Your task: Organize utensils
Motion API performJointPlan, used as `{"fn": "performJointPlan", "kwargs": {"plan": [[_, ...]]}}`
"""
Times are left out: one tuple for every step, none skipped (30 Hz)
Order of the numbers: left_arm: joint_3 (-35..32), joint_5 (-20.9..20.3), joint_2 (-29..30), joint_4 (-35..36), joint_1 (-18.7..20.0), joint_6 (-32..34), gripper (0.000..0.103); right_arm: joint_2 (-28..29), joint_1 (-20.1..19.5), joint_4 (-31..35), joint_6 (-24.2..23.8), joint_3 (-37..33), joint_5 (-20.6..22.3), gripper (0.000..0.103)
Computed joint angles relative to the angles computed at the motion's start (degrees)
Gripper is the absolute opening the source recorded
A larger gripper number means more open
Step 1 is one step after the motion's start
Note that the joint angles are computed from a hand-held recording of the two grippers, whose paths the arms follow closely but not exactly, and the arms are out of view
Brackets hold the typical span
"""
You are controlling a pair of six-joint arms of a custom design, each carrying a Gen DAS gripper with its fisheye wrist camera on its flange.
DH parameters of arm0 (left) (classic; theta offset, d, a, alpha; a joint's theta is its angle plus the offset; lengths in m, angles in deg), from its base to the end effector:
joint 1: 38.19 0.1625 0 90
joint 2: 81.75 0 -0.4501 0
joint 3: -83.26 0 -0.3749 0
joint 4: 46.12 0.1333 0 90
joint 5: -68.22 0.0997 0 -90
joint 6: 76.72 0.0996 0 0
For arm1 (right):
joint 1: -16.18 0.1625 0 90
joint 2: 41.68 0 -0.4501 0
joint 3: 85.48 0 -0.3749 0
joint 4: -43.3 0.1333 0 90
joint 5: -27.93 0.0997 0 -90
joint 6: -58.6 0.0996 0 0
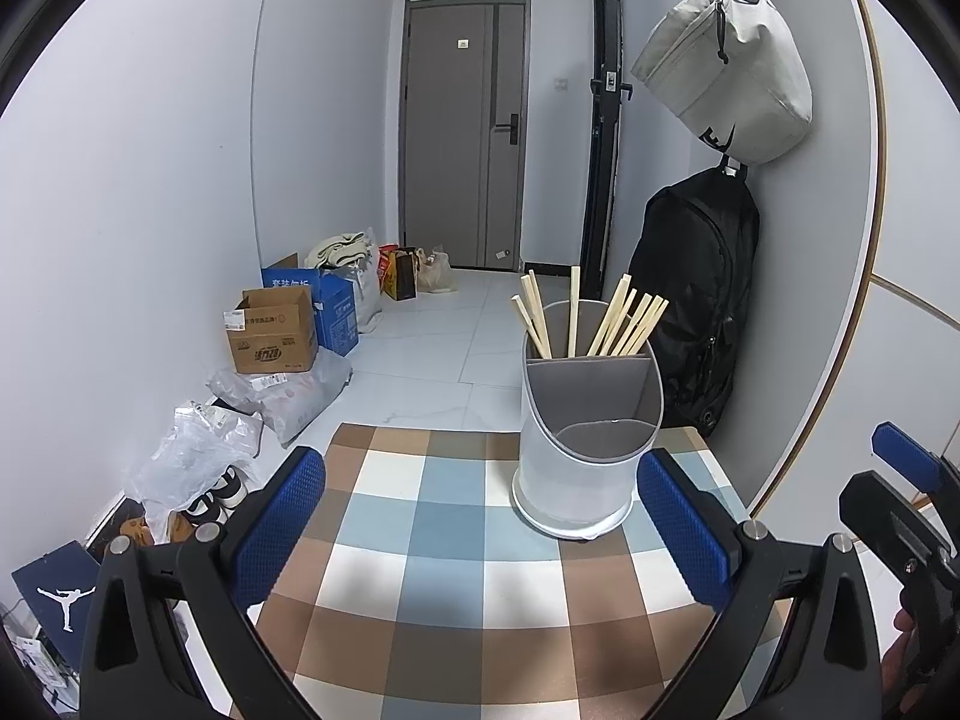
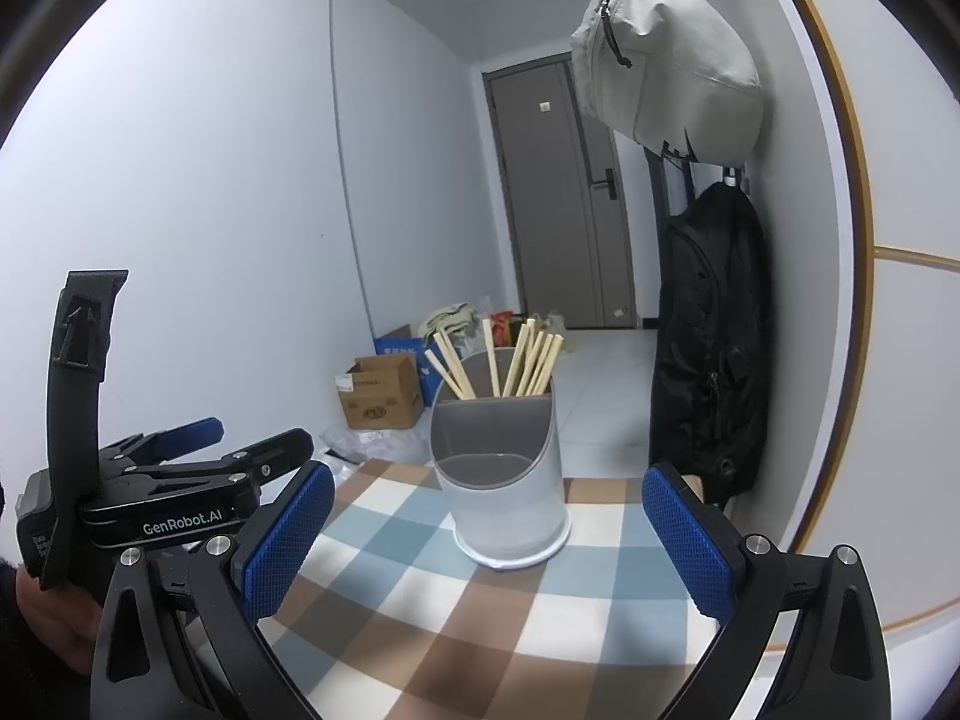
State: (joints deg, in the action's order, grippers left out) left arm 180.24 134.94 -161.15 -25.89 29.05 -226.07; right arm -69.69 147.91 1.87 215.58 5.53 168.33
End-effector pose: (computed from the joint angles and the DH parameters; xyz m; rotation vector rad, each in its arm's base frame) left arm -0.0154 -0.4830 0.3568 0.8785 2.2952 -1.1601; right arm 0.4349 -0.4026 -0.0762 0.5362 -2.0540 1.5112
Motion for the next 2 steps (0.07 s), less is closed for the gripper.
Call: {"fn": "performJointPlan", "kwargs": {"plan": [[-0.03,0.27,0.04,0.04,0.11,0.18,0.101,0.01,-0.03,0.05,-0.01,-0.05,0.03,0.103],[-0.09,0.04,0.15,0.17,0.06,0.19,0.101,0.08,-0.03,0.14,0.01,-0.17,0.11,0.103]]}}
